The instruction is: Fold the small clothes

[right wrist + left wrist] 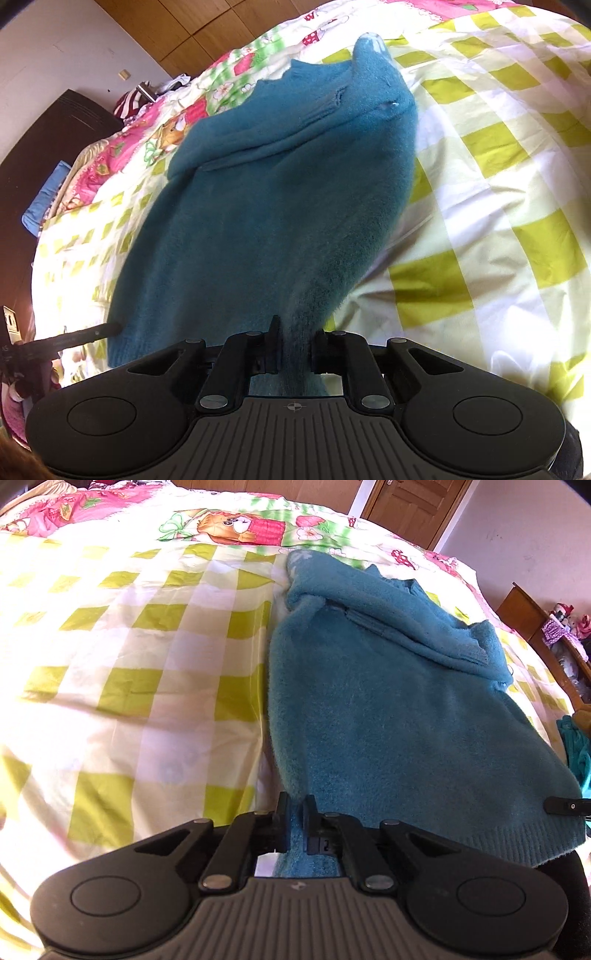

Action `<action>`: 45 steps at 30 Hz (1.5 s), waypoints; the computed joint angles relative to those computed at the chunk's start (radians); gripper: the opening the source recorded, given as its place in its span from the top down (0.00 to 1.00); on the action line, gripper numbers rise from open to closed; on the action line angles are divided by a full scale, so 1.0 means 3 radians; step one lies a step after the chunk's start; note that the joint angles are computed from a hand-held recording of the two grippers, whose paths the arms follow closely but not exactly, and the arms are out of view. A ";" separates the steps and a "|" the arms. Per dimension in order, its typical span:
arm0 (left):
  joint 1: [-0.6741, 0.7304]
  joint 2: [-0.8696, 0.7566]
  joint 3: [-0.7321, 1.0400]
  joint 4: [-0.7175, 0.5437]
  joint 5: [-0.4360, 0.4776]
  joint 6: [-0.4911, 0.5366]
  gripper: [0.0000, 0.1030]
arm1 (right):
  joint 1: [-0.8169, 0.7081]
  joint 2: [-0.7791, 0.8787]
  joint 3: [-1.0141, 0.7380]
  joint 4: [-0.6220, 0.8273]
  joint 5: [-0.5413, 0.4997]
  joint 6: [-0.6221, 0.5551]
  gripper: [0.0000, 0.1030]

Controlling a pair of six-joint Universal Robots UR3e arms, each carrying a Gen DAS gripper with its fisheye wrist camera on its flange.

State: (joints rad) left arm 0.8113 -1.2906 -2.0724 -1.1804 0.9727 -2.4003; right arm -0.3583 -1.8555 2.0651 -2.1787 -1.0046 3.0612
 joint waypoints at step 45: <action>-0.1486 -0.3769 0.3779 0.2016 0.0108 -0.2738 0.70 | 0.0230 0.3138 -0.2653 -0.2588 -0.0190 0.2112 0.43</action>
State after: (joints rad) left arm 0.3657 -2.4214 -0.9387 -0.5757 1.0051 -3.2219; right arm -0.2893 -0.9142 1.2693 -2.9551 -1.0616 3.6947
